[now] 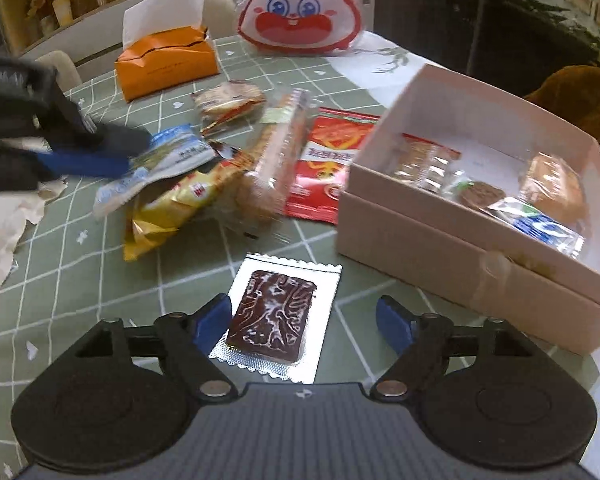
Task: Organize snacks
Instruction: 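Grasp the yellow panda chip bag with the left tool while the right tool moves over the chocolate bar, then lift the panda bag with the left tool while the right tool lowers toward the chocolate bar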
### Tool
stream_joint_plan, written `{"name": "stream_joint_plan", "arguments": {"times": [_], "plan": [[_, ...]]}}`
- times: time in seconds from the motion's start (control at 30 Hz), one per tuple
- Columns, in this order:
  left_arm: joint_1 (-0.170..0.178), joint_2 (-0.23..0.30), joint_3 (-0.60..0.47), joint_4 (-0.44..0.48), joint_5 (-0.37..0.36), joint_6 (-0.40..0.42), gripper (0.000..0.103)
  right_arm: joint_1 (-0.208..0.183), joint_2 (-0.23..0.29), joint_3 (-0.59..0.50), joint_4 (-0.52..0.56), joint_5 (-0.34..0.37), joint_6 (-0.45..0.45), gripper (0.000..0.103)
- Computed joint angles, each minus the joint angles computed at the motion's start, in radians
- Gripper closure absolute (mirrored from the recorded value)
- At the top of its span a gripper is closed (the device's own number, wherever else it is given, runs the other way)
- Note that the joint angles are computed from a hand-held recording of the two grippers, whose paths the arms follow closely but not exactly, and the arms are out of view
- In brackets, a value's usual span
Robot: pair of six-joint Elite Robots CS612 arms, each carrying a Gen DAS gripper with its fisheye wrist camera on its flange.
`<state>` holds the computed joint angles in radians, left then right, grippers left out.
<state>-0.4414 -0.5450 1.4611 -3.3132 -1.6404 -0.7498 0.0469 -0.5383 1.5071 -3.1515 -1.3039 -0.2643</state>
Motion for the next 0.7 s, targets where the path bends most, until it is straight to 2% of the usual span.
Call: {"name": "stream_joint_plan", "arguments": {"times": [0.07,0.17,0.23,0.3,0.37,0.47,0.7], "plan": [[-0.008,0.010,-0.014,0.021,0.083,-0.017,0.073,-0.006,0.002,0.012,-0.030,0.003,0.005,0.018],[-0.002,0.030,-0.035,0.014,0.181,-0.118,0.073,-0.009,0.005,0.027,-0.071,0.001,0.022,0.015],[0.009,0.044,-0.055,0.023,0.186,-0.153,0.073,-0.012,0.008,0.038,-0.104,0.002,0.034,0.011],[0.021,0.056,-0.082,0.057,0.139,-0.148,0.073,-0.008,0.011,0.052,-0.142,-0.025,0.009,0.008],[0.024,0.058,-0.091,0.075,0.101,-0.112,0.073,-0.010,0.013,0.064,-0.171,-0.023,0.020,0.003],[0.009,0.039,-0.059,0.069,0.098,-0.007,0.073,-0.014,0.009,0.069,-0.162,-0.014,0.008,0.002],[-0.045,-0.019,0.041,0.082,0.181,0.181,0.072,-0.014,0.001,0.068,-0.127,-0.012,-0.009,0.002]]}}
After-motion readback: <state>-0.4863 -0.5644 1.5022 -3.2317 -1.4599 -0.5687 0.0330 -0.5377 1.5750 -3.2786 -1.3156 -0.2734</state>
